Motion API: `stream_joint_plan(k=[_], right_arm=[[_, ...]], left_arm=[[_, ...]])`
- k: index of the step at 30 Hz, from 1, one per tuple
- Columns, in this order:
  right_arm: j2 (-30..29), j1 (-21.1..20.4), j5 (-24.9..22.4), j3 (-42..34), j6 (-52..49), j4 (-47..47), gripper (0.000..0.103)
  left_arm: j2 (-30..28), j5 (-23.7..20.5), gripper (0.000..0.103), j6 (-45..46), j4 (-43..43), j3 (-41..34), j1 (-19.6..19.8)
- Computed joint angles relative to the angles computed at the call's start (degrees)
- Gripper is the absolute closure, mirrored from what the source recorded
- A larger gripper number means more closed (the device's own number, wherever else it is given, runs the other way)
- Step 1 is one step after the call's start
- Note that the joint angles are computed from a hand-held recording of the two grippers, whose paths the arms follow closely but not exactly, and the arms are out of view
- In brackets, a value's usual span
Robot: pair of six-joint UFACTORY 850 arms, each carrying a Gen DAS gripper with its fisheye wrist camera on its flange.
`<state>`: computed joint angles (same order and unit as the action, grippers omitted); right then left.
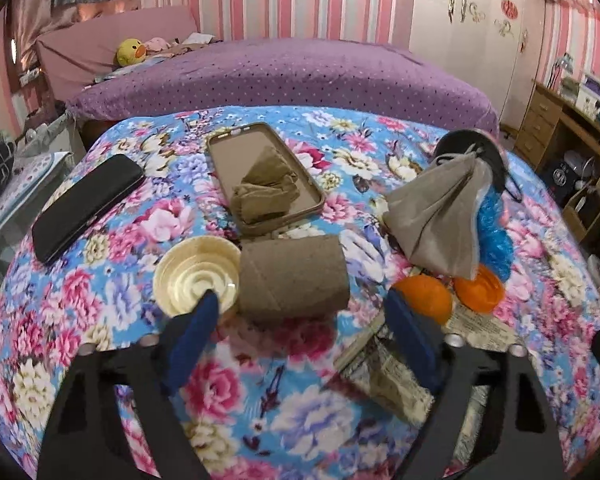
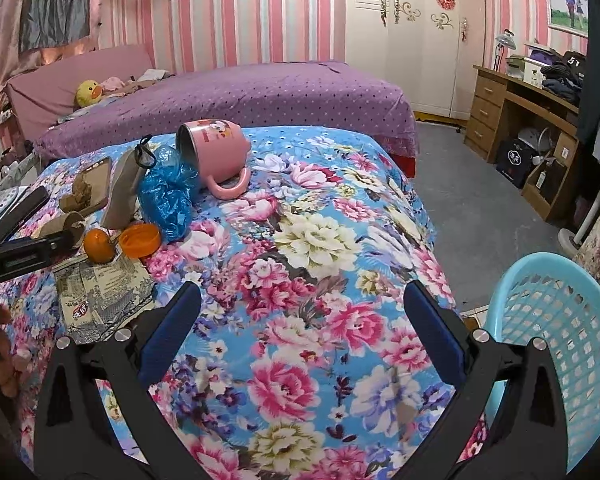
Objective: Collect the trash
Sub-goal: 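Grasp the brown paper roll on the bedspread with the left tool, then grasp the printed paper sheet with the right tool while the left tool holds the roll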
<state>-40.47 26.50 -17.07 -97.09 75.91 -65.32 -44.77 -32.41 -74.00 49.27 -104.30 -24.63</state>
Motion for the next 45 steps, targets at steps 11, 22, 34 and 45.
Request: stream_joint_plan(k=[11,22,34,45], right_arm=[[-0.25,1.13,0.35,-0.71,-5.30,2.94,0.004],[-4.15,4.72,-0.55,-6.57,-28.52,23.24,0.004],[-13.20,3.99,-8.14,-20.31,-58.45,54.19,0.026],[-10.06,3.19,-2.94,-15.46,-70.87,67.46,0.088]], left_arm=[[5.15,5.09,0.049,-3.77,3.18,7.88,0.76],[15.10,4.20,0.050,-12.69,12.31,21.54,-0.42],[14.45,8.95,0.050,-9.70,12.87,22.59,1.53],[15.27,9.63,0.048,-9.46,11.35,23.80,2.54]])
